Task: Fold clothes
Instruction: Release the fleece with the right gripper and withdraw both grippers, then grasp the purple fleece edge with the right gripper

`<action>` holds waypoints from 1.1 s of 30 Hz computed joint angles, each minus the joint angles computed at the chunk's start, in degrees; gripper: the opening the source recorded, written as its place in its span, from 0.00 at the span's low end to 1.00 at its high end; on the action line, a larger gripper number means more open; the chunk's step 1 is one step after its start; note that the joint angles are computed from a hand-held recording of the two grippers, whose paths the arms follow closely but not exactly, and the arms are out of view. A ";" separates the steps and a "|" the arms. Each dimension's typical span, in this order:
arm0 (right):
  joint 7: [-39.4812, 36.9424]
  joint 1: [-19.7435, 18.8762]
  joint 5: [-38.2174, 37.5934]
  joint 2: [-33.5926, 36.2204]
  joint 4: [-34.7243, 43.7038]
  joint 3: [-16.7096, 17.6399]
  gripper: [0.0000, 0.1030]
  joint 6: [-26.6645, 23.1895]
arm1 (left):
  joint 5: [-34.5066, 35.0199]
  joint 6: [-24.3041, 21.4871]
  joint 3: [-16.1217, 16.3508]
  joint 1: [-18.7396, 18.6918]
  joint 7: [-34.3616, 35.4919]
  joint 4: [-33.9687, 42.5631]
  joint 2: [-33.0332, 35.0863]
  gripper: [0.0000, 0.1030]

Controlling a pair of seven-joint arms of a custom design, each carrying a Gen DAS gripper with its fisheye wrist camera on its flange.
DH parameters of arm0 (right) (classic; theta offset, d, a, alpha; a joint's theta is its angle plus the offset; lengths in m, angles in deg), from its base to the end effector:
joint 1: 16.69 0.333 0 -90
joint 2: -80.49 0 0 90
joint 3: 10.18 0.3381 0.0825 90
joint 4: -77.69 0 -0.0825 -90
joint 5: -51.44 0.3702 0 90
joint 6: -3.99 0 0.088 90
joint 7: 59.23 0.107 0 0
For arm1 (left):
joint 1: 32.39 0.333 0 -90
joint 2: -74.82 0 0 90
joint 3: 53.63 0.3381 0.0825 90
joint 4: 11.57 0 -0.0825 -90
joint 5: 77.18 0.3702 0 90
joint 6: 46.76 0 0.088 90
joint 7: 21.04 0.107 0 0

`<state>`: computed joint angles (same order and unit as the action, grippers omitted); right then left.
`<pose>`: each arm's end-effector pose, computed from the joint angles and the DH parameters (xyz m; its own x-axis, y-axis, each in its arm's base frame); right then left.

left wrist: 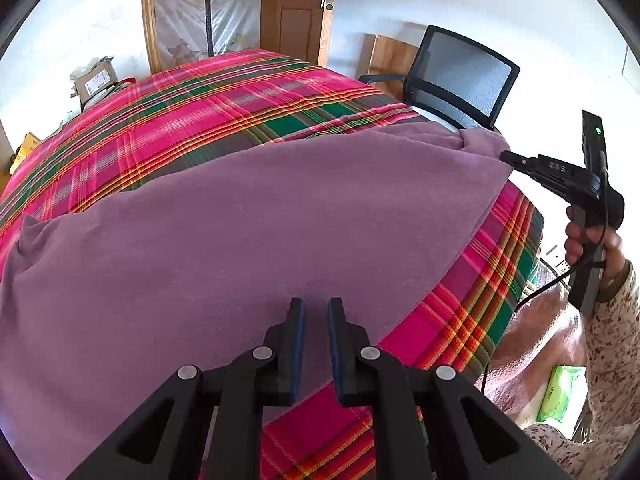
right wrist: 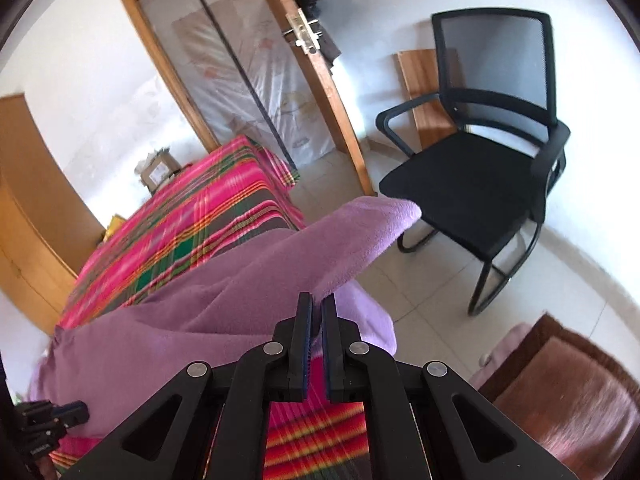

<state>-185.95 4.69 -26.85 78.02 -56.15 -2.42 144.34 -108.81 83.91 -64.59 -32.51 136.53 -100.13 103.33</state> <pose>0.4404 0.2453 0.3997 -0.6159 -0.6758 -0.4050 -0.2820 0.6691 -0.6876 0.7016 -0.1254 0.4218 -0.8636 -0.4955 0.0926 -0.4591 0.6973 -0.5504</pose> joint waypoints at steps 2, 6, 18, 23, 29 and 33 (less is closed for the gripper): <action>4.85 0.36 -2.00 -0.91 -1.30 0.48 0.04 -0.76 | 0.03 -0.11 0.05 -0.02 -0.11 0.03 0.04 0.11; 7.56 0.25 -1.35 -1.78 -3.10 0.39 0.04 0.11 | 0.03 -0.16 0.06 -0.03 -0.16 0.04 0.04 0.11; -2.27 0.81 6.67 -2.40 0.09 1.37 0.16 -7.66 | -0.10 -0.81 0.00 0.01 -0.50 0.54 0.36 0.13; -12.57 -0.41 5.91 2.49 5.77 -0.57 0.34 -1.25 | -0.12 -1.21 -0.04 0.01 -0.62 0.83 0.53 0.14; -21.63 -1.18 10.51 7.57 10.61 -2.64 0.40 4.22 | -0.13 -1.65 -0.08 0.01 -0.72 1.18 0.74 0.16; -27.95 -0.45 15.77 9.92 13.82 -3.15 0.54 0.78 | -0.05 -1.94 -0.08 -0.05 -0.89 1.51 0.91 0.17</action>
